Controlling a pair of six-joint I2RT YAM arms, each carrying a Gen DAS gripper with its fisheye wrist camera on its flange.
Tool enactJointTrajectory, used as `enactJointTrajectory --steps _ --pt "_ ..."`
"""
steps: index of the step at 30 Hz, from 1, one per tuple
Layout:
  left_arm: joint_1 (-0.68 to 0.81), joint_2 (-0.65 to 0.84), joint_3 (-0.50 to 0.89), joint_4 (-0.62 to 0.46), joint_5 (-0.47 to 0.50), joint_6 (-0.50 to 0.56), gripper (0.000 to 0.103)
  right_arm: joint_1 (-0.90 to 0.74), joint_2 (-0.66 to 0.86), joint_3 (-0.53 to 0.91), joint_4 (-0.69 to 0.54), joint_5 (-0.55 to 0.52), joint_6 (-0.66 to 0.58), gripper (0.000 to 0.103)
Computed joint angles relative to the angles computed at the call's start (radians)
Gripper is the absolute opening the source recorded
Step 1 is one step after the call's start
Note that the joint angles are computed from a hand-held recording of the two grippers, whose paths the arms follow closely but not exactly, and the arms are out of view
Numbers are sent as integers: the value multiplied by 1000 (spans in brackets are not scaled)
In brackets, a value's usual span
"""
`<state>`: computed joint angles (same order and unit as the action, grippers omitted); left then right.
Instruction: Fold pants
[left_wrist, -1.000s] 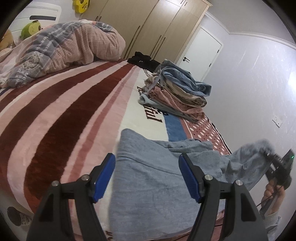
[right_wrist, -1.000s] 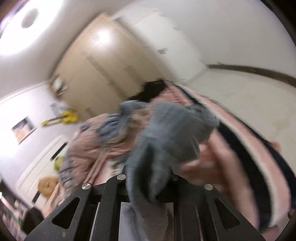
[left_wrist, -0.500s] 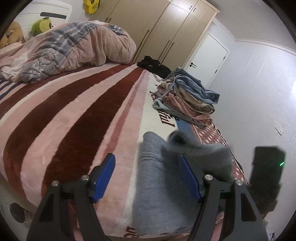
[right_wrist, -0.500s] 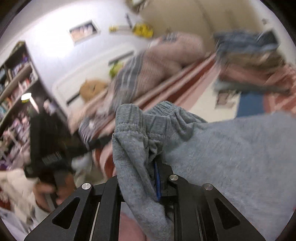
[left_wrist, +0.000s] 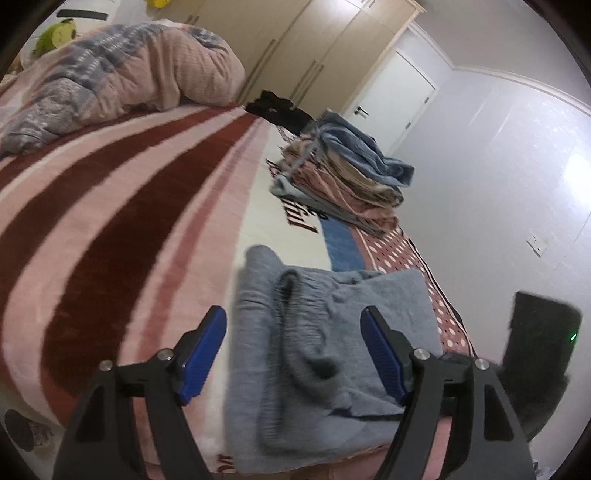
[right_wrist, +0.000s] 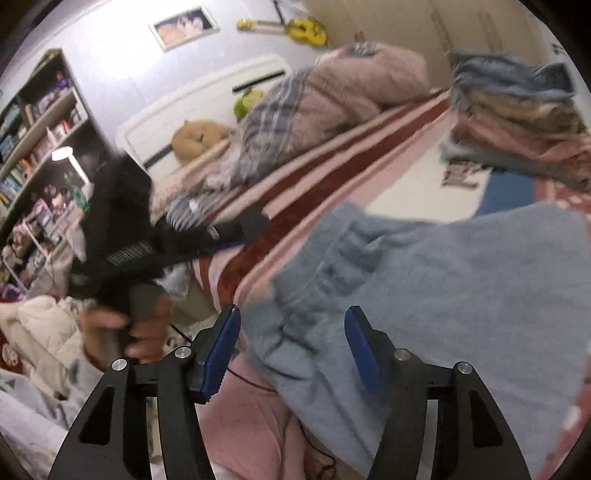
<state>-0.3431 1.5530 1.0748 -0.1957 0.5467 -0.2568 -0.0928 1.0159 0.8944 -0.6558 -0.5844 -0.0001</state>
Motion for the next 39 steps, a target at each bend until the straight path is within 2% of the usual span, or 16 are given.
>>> enactJointTrajectory --steps 4,6,9,11,13,17,22,24,26,28,29,31,34,37,39 --pt "-51 58 45 -21 -23 0 71 -254 -84 22 -85 -92 -56 60" --pt "-78 88 73 -52 -46 8 70 -355 -91 28 -111 -105 -92 60" --pt "-118 117 95 -84 -85 32 45 -512 -75 30 -159 -162 -145 62" --pt "-143 121 98 -98 -157 44 17 -609 -59 19 -176 -210 -175 62" --pt "-143 118 90 -93 -189 37 11 -662 -40 16 -184 -238 -194 62" --pt "-119 104 75 -89 -216 35 9 -716 9 18 -179 -271 -200 62" --pt "-111 81 52 -83 -278 32 9 -706 63 28 -171 -264 -188 62" --pt "-105 91 58 -91 -272 46 18 -679 84 24 -174 -238 -190 62" --pt "-97 101 67 -104 -293 51 45 -635 116 17 -183 -204 -199 62" --pt "-68 102 67 -110 -243 55 54 -604 137 11 -187 -185 -206 62" --pt "-33 112 72 -117 -153 63 57 -595 144 5 -186 -187 -211 62" --pt "-2 134 89 -142 -74 77 63 -593 171 3 -186 -216 -220 62" --pt "19 176 122 -185 -19 110 63 -587 223 20 -185 -227 -222 62" --pt "34 235 131 -171 123 86 63 -567 241 21 -172 -234 -224 62" --pt "19 252 121 -143 145 66 63 -556 251 18 -160 -240 -218 61"
